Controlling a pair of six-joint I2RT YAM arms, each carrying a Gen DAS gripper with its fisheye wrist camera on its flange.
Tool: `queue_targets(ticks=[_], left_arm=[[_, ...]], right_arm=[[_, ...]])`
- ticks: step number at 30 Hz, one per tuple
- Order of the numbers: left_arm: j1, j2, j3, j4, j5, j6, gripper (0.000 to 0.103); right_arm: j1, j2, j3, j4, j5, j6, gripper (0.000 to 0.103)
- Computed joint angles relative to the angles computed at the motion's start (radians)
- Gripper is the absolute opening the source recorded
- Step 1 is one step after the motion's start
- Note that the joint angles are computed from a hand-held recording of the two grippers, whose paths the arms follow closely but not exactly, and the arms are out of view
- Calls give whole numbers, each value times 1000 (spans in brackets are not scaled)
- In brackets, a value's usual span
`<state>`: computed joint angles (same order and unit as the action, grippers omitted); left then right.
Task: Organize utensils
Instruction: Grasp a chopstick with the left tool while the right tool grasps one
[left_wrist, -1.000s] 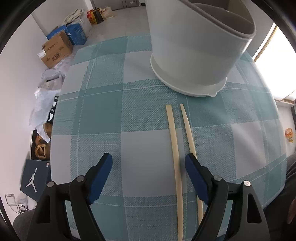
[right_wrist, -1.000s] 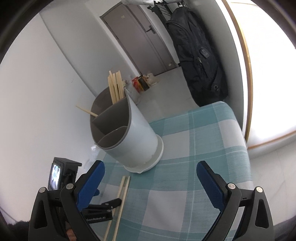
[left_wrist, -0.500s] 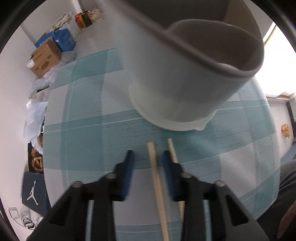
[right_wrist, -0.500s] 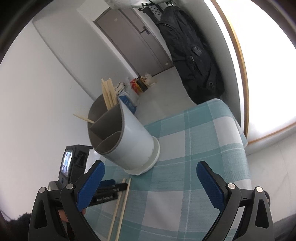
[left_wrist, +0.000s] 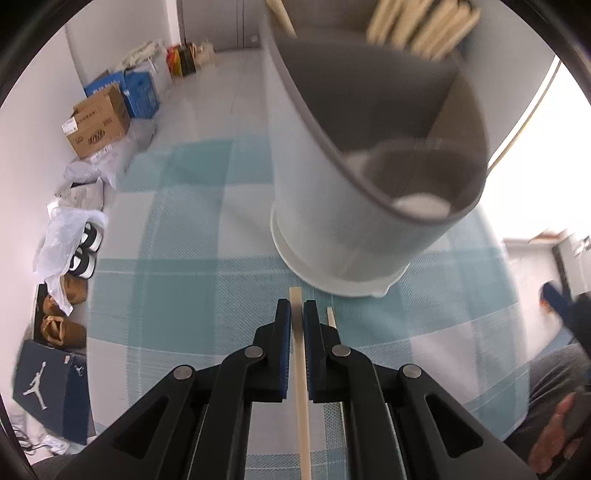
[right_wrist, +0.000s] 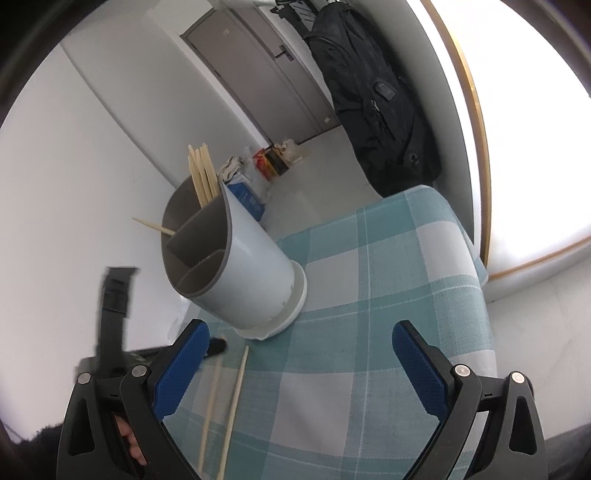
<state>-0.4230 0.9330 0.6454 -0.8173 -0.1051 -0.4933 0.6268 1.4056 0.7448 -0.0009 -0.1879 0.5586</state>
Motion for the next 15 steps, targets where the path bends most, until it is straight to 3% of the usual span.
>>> queue_targets(ticks=[5, 7, 11, 15], left_arm=[[138, -165, -31, -28, 136, 42, 3], [145, -131, -32, 34, 203, 12, 3], [340, -116, -73, 85, 343, 136, 3], [377, -120, -86, 94, 391, 122, 3]], right_arm=[[24, 24, 6, -8, 5, -9, 100], [59, 30, 23, -43, 64, -48, 100], [133, 33, 31, -79, 140, -108, 99], [179, 70, 67, -130, 149, -105, 84]])
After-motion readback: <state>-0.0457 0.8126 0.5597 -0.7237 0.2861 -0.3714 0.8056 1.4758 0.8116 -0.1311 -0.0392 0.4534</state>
